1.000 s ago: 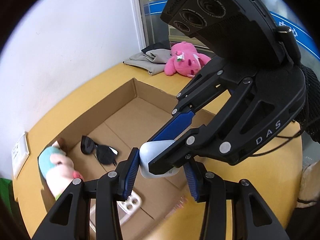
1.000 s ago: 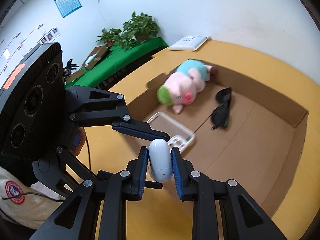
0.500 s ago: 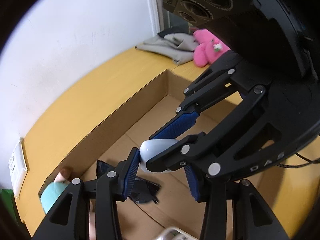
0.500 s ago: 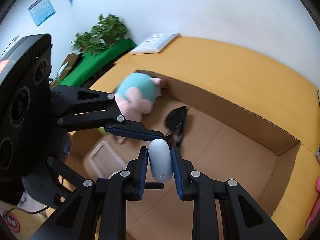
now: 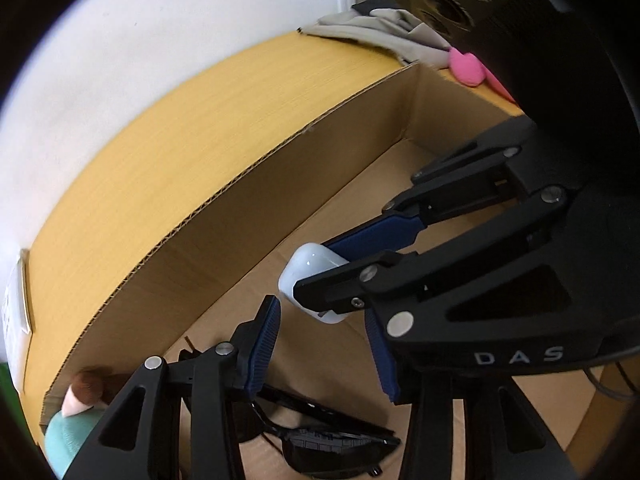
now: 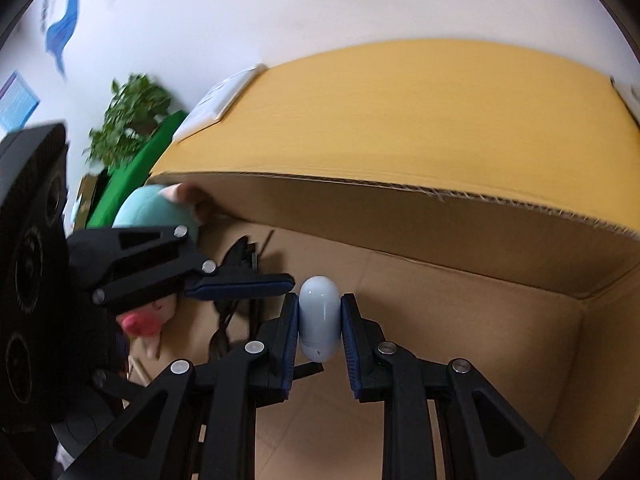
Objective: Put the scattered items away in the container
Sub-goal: 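Open the right gripper to release the earbud case into the box, then move the right gripper down to the pink glitter pen's charm end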
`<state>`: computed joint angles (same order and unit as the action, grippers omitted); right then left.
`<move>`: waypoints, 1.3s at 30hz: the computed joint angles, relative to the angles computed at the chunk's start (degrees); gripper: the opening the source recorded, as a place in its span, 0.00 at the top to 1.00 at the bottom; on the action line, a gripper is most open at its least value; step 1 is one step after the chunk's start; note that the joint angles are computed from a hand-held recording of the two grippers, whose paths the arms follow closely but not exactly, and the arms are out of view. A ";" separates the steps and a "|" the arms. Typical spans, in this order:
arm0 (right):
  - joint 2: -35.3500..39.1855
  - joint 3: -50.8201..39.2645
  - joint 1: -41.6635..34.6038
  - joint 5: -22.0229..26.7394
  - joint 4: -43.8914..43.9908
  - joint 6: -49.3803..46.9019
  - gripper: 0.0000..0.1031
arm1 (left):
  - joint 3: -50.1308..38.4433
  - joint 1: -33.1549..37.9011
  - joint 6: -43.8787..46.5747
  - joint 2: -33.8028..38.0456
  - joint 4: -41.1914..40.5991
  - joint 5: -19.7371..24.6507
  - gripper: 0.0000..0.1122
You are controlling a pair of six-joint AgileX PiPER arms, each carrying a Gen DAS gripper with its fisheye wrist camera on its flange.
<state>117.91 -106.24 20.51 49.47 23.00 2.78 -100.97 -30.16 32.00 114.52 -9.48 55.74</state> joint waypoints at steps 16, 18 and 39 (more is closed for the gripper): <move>-0.51 2.57 0.01 -3.28 -2.53 2.89 0.57 | 3.42 0.25 -5.14 -2.56 1.30 -2.61 0.62; -2.11 3.34 0.66 -3.80 -5.11 4.89 0.49 | 5.10 1.00 -5.01 -4.94 0.02 -2.84 0.62; -45.38 37.16 50.44 -1.63 -55.45 48.03 0.18 | 53.89 19.60 -15.08 -71.96 -9.17 4.41 0.62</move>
